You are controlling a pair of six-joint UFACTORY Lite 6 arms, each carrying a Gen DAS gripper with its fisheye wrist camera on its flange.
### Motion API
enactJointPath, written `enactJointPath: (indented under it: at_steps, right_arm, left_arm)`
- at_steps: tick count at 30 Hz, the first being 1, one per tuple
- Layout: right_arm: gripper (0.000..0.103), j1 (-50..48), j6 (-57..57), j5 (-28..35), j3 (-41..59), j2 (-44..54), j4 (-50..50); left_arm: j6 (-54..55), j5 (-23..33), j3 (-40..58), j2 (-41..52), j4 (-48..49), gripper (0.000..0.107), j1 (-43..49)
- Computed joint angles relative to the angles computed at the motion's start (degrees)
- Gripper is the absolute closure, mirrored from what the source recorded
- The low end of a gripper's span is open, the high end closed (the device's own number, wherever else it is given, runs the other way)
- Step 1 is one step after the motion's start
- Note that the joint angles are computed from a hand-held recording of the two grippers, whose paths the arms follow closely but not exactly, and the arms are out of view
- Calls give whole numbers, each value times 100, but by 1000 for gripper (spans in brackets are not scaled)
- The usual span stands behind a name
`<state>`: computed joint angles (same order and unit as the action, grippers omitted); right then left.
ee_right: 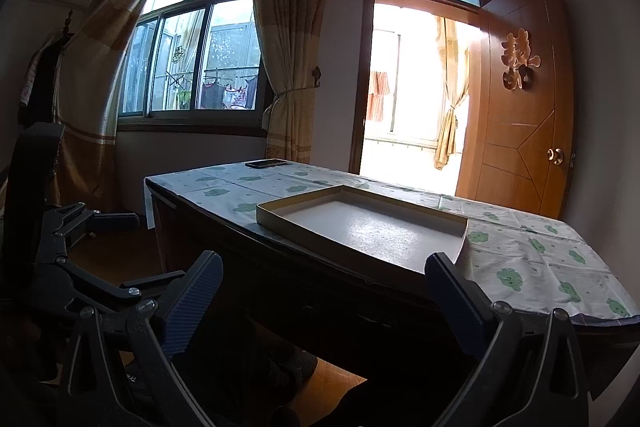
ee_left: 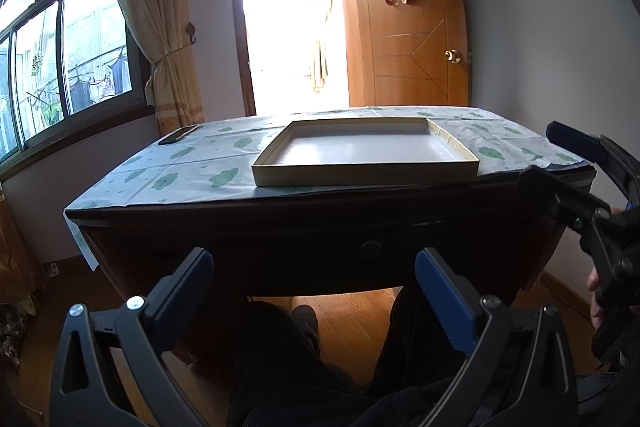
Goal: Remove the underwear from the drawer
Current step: 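Hook the right tool under the drawer front and pull it open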
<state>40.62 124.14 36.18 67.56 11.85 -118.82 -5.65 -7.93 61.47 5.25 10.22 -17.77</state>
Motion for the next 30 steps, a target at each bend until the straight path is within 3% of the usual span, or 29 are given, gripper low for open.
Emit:
enactJointPath:
  at_steps: [4, 12, 19, 23, 30]
  right_arm:
    - [1, -19, 25, 562, -98, 249, -380]
    - [1, -487, 727, 1157, -154, 969, -1533]
    - [1, -1029, 1282, 1536, 157, 1753, -2548]
    - [1, -1387, 1753, 1561, 371, 2073, -3214]
    - [1, -1733, 2216, 1889, 500, 2504, -3920]
  left_arm:
    - [-320, -72, 75, 199, 301, 4, 22]
    - [-66, -115, 420, 781, -100, 4, 49]
    - [515, -130, 696, 1125, -712, 4, 2]
    - [224, -135, 828, 1237, -440, 4, -48]
    - [1835, -243, 1499, 1828, -1955, 4, -253]
